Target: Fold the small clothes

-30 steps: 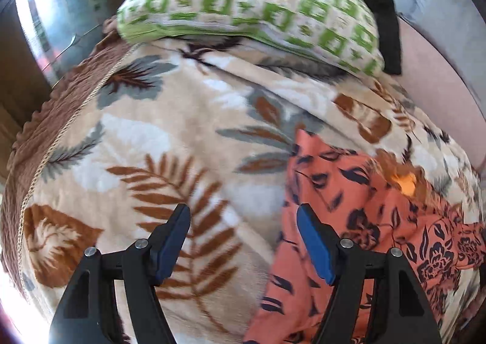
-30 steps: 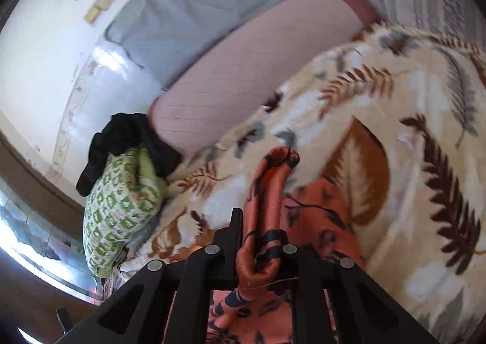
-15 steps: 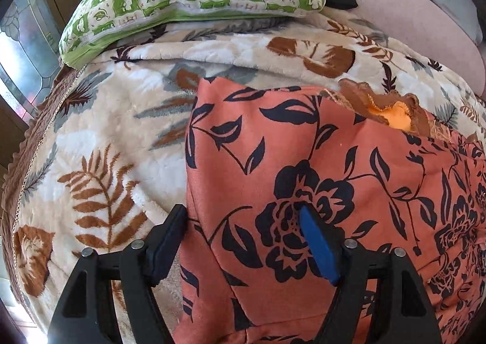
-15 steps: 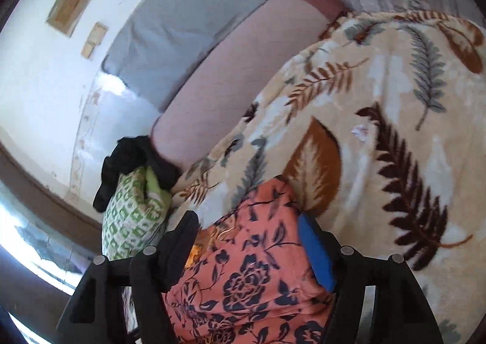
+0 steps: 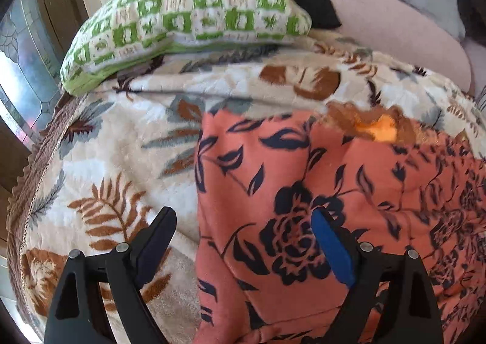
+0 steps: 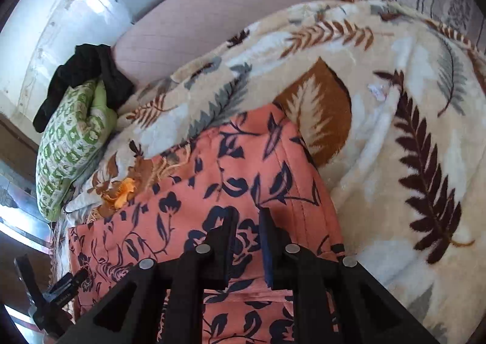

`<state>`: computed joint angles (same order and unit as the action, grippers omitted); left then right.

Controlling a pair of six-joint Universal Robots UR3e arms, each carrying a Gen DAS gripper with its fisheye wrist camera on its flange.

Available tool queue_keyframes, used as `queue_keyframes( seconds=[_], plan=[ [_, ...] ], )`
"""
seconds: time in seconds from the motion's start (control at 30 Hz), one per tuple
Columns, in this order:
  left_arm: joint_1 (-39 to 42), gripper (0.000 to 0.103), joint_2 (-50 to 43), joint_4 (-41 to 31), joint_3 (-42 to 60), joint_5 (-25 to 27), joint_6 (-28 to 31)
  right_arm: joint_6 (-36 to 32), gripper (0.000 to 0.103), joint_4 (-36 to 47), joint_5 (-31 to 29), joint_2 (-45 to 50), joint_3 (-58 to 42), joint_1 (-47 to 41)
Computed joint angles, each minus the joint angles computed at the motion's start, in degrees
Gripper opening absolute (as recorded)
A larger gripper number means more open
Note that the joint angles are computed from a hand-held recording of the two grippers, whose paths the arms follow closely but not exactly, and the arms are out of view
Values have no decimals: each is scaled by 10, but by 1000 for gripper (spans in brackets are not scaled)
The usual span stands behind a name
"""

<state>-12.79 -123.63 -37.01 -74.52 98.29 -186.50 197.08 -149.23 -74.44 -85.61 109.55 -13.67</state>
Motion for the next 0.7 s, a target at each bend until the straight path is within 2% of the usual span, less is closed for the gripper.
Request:
queue_keyframes(
  seconds=[0.07,0.1,0.13,0.2,0.23,0.27,0.3,0.33,0.37,0.43,0.5,0.57,0.63,0.7],
  plan=[
    [-6,92,9,49,-19,-22,0,-6,20,-5,52,-3,0,0],
    [-11,95,6,58,-21,-35,1,-14,20,13,70,5,-12,8],
    [-14,99,-3,42,-12,-52,8,-10,20,34,67,15,-28,24],
    [-19,99,-44,-50,42,-87,14,-36,20,130,53,62,-81,51],
    [-28,103,-68,-56,49,-73,16,-41,22,149,44,76,-78,61],
    [-50,103,-71,-13,33,-30,23,-26,22,120,38,66,-55,66],
    [-64,103,-66,43,1,-2,23,-5,22,98,33,40,-27,68],
    [-69,103,-64,51,-7,6,16,6,22,119,31,16,-21,69],
    [-67,103,-60,32,-3,1,-5,12,22,148,34,-8,-22,69],
    [-65,103,-53,22,-7,-5,-25,5,22,133,63,-87,39,52],
    [-70,103,-38,-6,-12,0,-12,-6,22,127,55,-169,102,42],
    [-77,103,-13,-67,-8,7,-5,-22,22,164,55,-243,145,33],
    [-86,103,47,-53,-76,21,-6,-32,22,208,89,-314,188,6],
    [-106,103,109,-22,-146,41,-4,-29,22,228,97,-367,218,0]
  ],
)
